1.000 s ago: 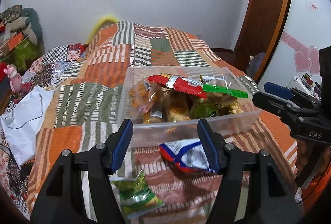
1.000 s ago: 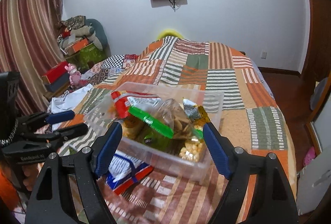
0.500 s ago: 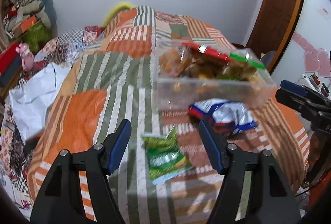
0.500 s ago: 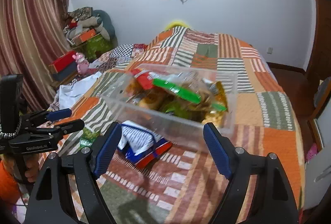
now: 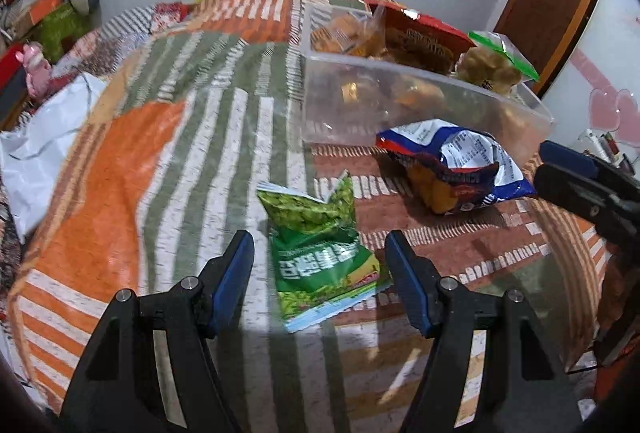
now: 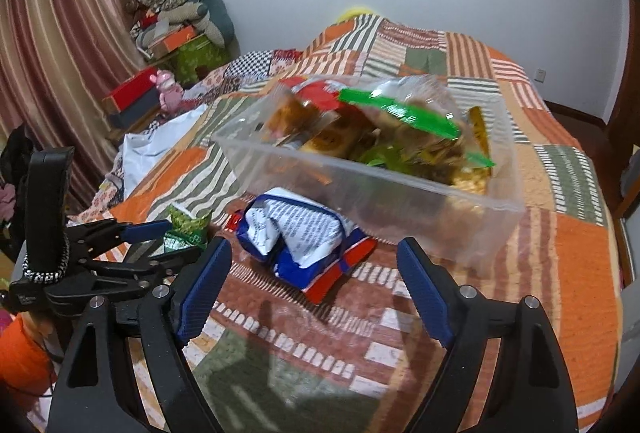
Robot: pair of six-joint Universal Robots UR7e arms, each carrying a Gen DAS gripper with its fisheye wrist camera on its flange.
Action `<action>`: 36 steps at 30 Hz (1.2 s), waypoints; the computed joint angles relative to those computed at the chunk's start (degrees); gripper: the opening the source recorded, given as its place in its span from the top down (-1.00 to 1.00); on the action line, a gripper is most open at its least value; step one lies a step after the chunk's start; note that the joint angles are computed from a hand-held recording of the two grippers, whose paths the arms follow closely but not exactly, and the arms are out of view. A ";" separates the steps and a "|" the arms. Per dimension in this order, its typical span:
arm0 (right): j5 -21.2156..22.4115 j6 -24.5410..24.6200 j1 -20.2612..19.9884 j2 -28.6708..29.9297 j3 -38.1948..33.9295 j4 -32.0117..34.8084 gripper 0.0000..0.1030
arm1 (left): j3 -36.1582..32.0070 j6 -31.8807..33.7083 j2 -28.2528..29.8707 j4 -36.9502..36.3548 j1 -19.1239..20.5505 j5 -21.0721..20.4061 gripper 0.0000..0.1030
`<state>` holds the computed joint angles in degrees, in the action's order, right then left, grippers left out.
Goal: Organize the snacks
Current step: 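Grasp the green pea snack bag with left while right grasps the blue-white chip bag, then drop the pea snack bag into the box with left while right drops the chip bag in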
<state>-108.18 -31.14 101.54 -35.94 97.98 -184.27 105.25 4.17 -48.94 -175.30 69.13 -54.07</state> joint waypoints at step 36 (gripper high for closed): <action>-4.36 1.45 0.74 4.36 -5.53 5.17 -0.35 | 4.32 2.15 -2.43 -7.22 -0.28 -1.19 0.21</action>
<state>-112.54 -29.69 102.28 -31.57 92.45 -179.10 109.56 6.31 -51.37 -182.52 68.85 -55.25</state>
